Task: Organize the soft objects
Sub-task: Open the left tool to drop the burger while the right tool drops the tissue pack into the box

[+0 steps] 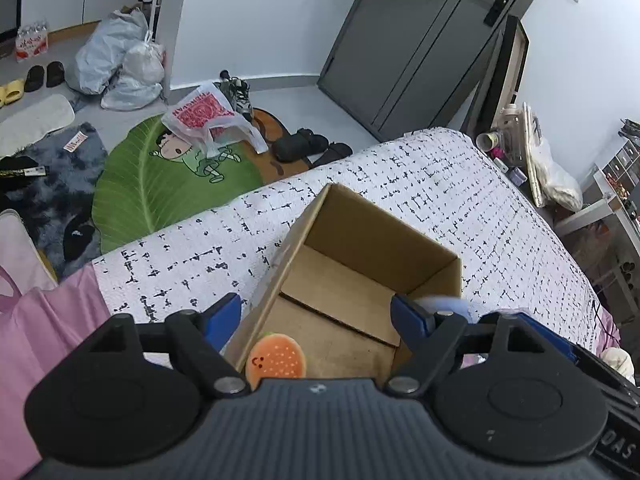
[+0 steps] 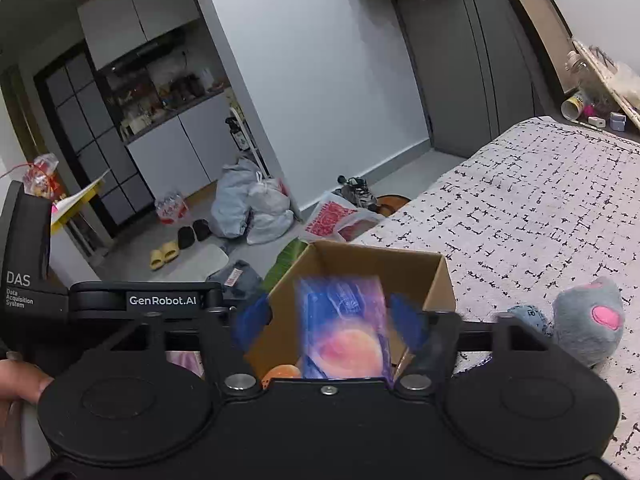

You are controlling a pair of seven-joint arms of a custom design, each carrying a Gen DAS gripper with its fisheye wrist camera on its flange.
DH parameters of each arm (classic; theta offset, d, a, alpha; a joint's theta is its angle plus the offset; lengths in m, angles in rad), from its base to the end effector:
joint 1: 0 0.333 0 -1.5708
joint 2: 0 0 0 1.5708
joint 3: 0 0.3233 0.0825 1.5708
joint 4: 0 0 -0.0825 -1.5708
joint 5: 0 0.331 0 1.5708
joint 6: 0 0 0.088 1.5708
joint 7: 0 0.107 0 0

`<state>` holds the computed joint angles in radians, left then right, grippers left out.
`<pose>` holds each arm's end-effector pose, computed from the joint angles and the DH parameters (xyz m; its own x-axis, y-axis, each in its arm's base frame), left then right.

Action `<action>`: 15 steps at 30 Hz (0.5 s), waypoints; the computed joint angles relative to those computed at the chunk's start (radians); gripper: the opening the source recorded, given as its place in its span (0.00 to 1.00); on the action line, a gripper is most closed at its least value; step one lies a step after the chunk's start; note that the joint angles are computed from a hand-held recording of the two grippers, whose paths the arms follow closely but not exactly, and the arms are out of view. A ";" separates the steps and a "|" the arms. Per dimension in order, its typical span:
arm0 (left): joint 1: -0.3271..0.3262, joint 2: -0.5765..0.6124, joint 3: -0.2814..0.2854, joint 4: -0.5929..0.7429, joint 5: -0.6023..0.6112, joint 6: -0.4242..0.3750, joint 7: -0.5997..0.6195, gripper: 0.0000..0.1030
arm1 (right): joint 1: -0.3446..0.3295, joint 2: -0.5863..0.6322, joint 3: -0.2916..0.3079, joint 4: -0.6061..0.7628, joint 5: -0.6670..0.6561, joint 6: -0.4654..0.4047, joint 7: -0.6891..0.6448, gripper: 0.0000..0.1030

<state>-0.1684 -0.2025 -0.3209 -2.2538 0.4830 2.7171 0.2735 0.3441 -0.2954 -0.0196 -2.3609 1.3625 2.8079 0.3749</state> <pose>0.4136 -0.2513 0.5466 0.2703 -0.8984 0.3461 -0.6910 -0.4313 -0.5801 0.4270 0.0932 0.5286 0.4734 -0.8262 -0.3053 -0.5900 -0.0400 -0.8064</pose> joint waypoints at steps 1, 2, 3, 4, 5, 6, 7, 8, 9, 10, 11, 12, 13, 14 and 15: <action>0.000 0.000 -0.004 0.006 0.004 -0.012 -0.005 0.78 | -0.001 -0.003 0.001 -0.001 0.003 0.007 0.000 0.82; 0.001 0.000 -0.010 0.014 0.012 -0.027 -0.014 0.78 | -0.006 -0.008 0.000 -0.004 -0.010 0.005 0.020 0.87; 0.002 0.000 -0.017 0.023 0.027 -0.041 -0.025 0.78 | -0.012 -0.014 -0.002 -0.007 -0.027 0.001 0.044 0.90; 0.001 -0.002 -0.022 0.027 0.044 -0.049 -0.033 0.78 | -0.018 -0.023 -0.004 -0.012 -0.047 0.000 0.075 0.95; -0.001 -0.003 -0.027 0.033 0.060 -0.055 -0.039 0.78 | -0.021 -0.027 -0.006 -0.014 -0.064 0.004 0.098 0.99; -0.004 -0.003 -0.030 0.038 0.074 -0.058 -0.041 0.78 | -0.027 -0.035 -0.007 -0.019 -0.093 0.006 0.130 1.00; -0.008 -0.003 -0.030 0.042 0.080 -0.062 -0.041 0.78 | -0.037 -0.044 -0.009 -0.024 -0.137 0.003 0.177 1.00; -0.012 -0.003 -0.033 0.048 0.086 -0.068 -0.046 0.78 | -0.043 -0.048 -0.013 -0.026 -0.175 -0.002 0.219 1.00; -0.015 -0.003 -0.036 0.054 0.091 -0.076 -0.056 0.78 | -0.050 -0.053 -0.017 -0.029 -0.216 -0.007 0.264 1.00; -0.020 -0.003 -0.039 0.062 0.094 -0.087 -0.065 0.78 | -0.060 -0.059 -0.020 -0.031 -0.265 -0.015 0.318 1.00; -0.025 -0.001 -0.043 0.072 0.097 -0.102 -0.072 0.78 | -0.067 -0.067 -0.026 -0.034 -0.303 -0.025 0.359 1.00; -0.031 0.000 -0.045 0.081 0.100 -0.114 -0.074 0.78 | -0.064 -0.071 -0.039 -0.039 -0.322 -0.032 0.376 1.00; -0.037 0.002 -0.046 0.088 0.106 -0.119 -0.077 0.78 | -0.060 -0.080 -0.052 -0.044 -0.336 -0.039 0.390 1.00; -0.041 0.003 -0.048 0.095 0.114 -0.124 -0.080 0.78 | -0.059 -0.086 -0.065 -0.046 -0.353 -0.050 0.404 1.00; -0.046 0.005 -0.053 0.104 0.124 -0.136 -0.085 0.79 | -0.061 -0.092 -0.073 -0.049 -0.375 -0.060 0.423 1.00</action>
